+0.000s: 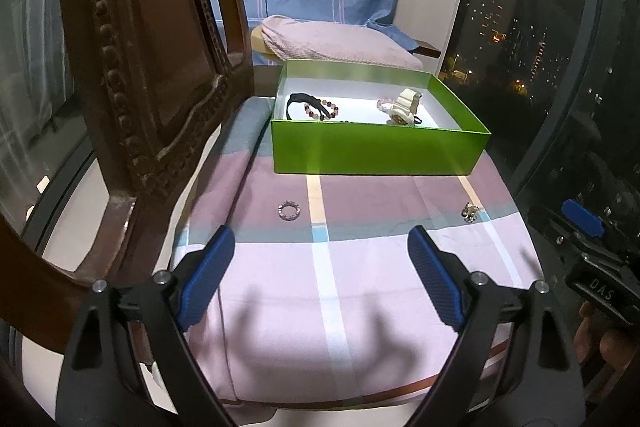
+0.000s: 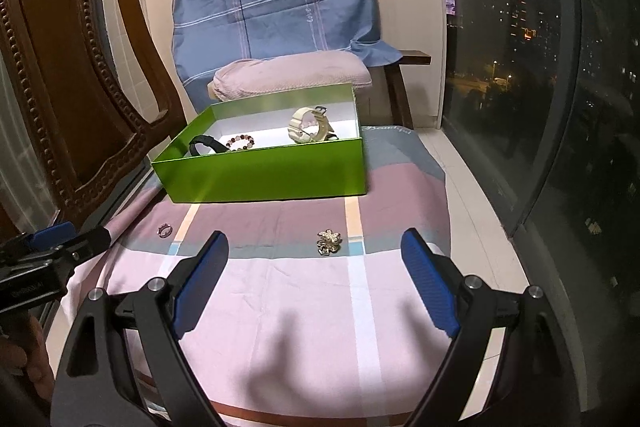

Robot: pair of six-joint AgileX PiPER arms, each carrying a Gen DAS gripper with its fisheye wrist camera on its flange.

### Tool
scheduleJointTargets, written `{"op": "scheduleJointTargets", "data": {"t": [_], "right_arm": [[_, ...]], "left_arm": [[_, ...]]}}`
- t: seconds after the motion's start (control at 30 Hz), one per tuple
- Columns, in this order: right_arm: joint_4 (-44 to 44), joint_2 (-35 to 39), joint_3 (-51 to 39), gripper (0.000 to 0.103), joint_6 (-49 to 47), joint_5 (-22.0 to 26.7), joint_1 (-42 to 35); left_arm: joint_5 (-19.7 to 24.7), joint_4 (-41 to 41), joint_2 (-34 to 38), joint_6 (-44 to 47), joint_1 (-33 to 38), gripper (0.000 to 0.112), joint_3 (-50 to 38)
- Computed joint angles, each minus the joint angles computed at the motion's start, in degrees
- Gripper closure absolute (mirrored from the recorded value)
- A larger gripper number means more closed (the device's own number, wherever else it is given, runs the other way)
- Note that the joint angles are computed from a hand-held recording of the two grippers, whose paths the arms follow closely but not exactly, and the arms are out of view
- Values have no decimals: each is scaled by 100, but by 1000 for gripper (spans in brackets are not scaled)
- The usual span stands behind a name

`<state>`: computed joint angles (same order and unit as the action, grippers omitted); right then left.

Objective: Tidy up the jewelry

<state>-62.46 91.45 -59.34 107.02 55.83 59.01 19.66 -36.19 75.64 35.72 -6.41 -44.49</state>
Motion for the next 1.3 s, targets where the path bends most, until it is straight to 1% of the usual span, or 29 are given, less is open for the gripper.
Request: {"op": "scheduleJointTargets", "data": {"t": [0.33, 0.47, 0.53, 0.63, 0.7, 0.77, 0.83, 0.87, 0.9, 0.93, 0.97, 1.03, 1.2, 1.27, 1.3], "right_arm": [[58, -37, 37, 17, -47, -71, -71], [142, 16, -7, 17, -160, -181, -150], [201, 45, -23, 17, -203, -243, -186], [293, 113, -63, 17, -305, -346, -248], [365, 162, -93, 17, -385, -436, -298], [439, 213, -126, 17, -476, -513, -337], [450, 260, -157, 17, -496, -552, -353], [457, 275, -161, 17, -505, -574, -359], [467, 288, -168, 17, -515, -591, -369], [485, 295, -168, 17, -533, -617, -383], [505, 303, -166, 17, -549, -639, -393], [508, 320, -170, 17, -567, -655, -415], [540, 290, -103, 17, -578, -704, -486], [551, 262, -69, 17, -582, -728, -524], [544, 263, -64, 17, -576, -726, -534]], "left_arm": [[-38, 201, 184, -270, -146, 25, -88], [123, -15, 499, -149, -23, 25, -271], [182, 66, 735, -292, 20, 26, -425], [43, 567, 1121, -833, -51, 28, -661], [-61, 1169, 1459, -1454, -160, 29, -899], [-90, 1734, 1812, -2033, -243, 32, -1166], [-49, 2178, 2145, -2480, -272, 41, -1433], [32, 2327, 2316, -2662, -258, 43, -1586], [89, 2291, 2430, -2676, -236, 48, -1686], [162, 2091, 2550, -2533, -174, 52, -1791], [257, 2030, 2689, -2525, -135, 53, -1934], [340, 2275, 2871, -2764, -154, 55, -2134], [55, 3593, 2943, -3877, -442, 55, -2077], [41, 3631, 2933, -3927, -456, 58, -2071], [33, 3651, 2933, -3916, -460, 65, -2073]]}}
